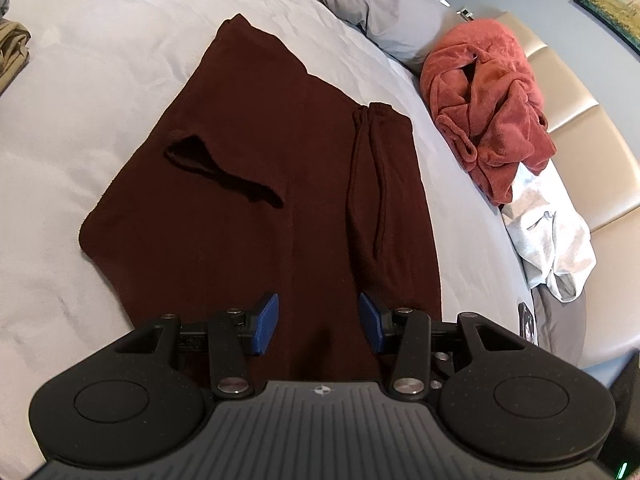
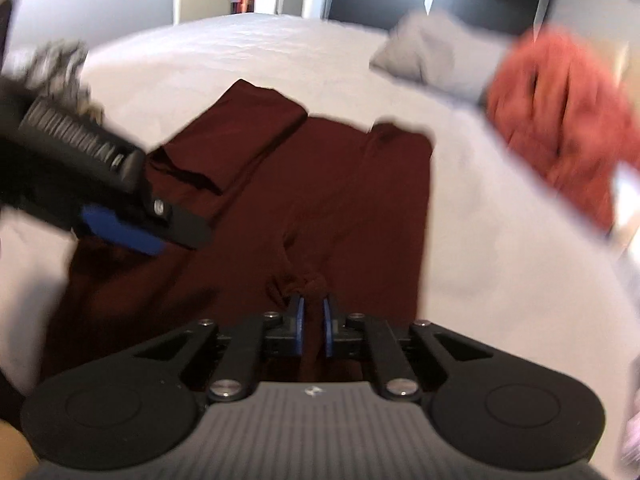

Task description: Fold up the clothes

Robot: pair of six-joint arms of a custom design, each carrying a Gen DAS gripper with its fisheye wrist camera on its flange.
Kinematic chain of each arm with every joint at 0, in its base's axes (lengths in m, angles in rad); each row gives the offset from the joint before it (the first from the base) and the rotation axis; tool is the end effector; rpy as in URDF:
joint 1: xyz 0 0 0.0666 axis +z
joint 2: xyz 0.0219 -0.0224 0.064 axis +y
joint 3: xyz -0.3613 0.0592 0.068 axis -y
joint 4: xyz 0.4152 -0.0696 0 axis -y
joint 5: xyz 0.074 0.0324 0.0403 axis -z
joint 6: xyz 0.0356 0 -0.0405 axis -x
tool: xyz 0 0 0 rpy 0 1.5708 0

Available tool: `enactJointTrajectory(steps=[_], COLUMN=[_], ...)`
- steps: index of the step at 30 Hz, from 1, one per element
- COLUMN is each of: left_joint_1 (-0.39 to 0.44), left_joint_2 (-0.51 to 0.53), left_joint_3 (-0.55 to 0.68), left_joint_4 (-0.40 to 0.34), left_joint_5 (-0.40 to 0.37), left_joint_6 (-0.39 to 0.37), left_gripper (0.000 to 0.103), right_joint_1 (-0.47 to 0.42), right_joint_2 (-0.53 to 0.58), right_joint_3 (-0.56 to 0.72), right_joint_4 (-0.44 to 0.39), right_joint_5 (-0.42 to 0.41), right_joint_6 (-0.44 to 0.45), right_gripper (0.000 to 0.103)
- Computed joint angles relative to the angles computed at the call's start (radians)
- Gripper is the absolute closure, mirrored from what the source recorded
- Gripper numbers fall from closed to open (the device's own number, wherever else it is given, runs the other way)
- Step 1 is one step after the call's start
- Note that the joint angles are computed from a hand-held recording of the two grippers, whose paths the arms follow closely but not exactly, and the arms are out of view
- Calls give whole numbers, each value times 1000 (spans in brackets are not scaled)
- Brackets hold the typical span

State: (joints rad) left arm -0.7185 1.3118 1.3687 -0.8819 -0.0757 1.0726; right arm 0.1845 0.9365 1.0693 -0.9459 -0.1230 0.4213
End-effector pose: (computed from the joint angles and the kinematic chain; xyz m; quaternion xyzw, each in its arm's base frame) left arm 0.3657 -0.3167 0.4403 -0.1775 0.9136 -0.2621 0.2551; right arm 0.3424 0.0679 0.4373 -0.2983 0.8783 0.0131 0.3733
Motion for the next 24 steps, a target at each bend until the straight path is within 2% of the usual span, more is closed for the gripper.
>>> enactJointTrajectory(steps=[3,7,11,12,13,14,16,24], left_joint_1=[28,90,150,159,168,175,192,235], left_joint_2=[32,111,252,288,320,349,403,537], left_joint_3=[35,124,287,331,370,405,466,585], left_joint_4=[-12,17,-19,-39,-59,-74,-91,-20], left_joint_5=[37,92,164,172,181,188,204,315], left_joint_6=[-3,-54,-192,-230,-264,-292,-335,-325], left_gripper=[61,56,56,56,56,56,56,56], right_joint_1=[-3,-18,-40,-42,-44,-44,-39,1], right_joint_2=[-8,-4,7,7,7,10,17,50], right_joint_3=[-12,-11,-2,1,4,7,13,6], right_joint_4=[-19,-22,-31,-33,-36,-38,-38,-24], right_joint_5=[-29,-62,-101,-109,-118,-125,-128,-63], right_joint_6=[26,28,4,-1,-6,-11,-12,46], right_gripper=[92,91,87,83,72,69,68,67])
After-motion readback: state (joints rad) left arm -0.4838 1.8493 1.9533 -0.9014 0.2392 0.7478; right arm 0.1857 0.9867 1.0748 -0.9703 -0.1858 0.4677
